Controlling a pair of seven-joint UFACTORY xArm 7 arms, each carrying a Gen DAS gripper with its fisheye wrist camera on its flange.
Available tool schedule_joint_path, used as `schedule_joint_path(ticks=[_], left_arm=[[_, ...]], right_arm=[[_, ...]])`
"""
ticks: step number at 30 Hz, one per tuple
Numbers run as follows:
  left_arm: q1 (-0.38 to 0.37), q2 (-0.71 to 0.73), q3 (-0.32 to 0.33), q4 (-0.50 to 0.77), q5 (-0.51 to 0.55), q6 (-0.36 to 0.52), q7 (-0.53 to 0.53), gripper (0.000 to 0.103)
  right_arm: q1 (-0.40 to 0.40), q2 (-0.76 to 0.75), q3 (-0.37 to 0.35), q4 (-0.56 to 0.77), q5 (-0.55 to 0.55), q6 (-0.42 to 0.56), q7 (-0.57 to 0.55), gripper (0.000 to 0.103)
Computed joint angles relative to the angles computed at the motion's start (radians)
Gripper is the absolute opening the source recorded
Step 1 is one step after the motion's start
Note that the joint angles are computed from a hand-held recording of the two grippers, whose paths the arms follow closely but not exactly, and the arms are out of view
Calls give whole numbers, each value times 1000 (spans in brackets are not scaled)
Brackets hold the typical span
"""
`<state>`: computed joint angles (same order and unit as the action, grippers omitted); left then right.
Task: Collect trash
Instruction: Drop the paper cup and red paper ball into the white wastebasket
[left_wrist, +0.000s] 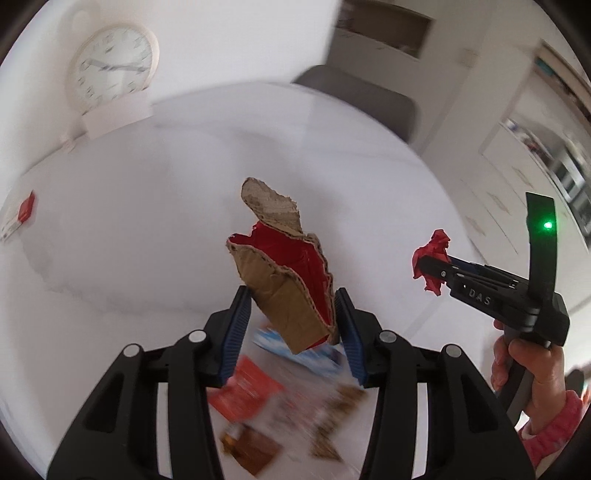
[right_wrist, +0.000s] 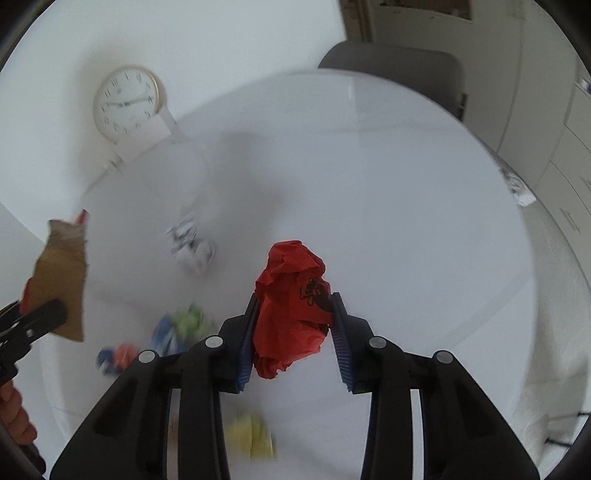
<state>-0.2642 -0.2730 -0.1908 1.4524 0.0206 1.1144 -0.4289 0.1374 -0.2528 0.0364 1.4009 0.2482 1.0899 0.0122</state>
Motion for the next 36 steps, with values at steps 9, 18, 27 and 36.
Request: schedule_joint_path(ticks=[9, 18, 27, 36], left_arm=[[-155, -73, -82, -19, -158, 42, 88, 46], [-311, 47, -188, 71, -209, 93, 120, 46], [-411, 172, -224, 173, -129, 188, 71, 46], [-498, 277, -220, 239, -105, 237, 55, 47]], right_arm=[[-107, -546, -95, -293, -88, 282, 70, 37], [-266, -878, -217, -651, -203, 509, 94, 38], [-351, -904, -246, -900, -188, 467, 57, 78], [-459, -932, -296, -800, -287, 530, 29, 93]])
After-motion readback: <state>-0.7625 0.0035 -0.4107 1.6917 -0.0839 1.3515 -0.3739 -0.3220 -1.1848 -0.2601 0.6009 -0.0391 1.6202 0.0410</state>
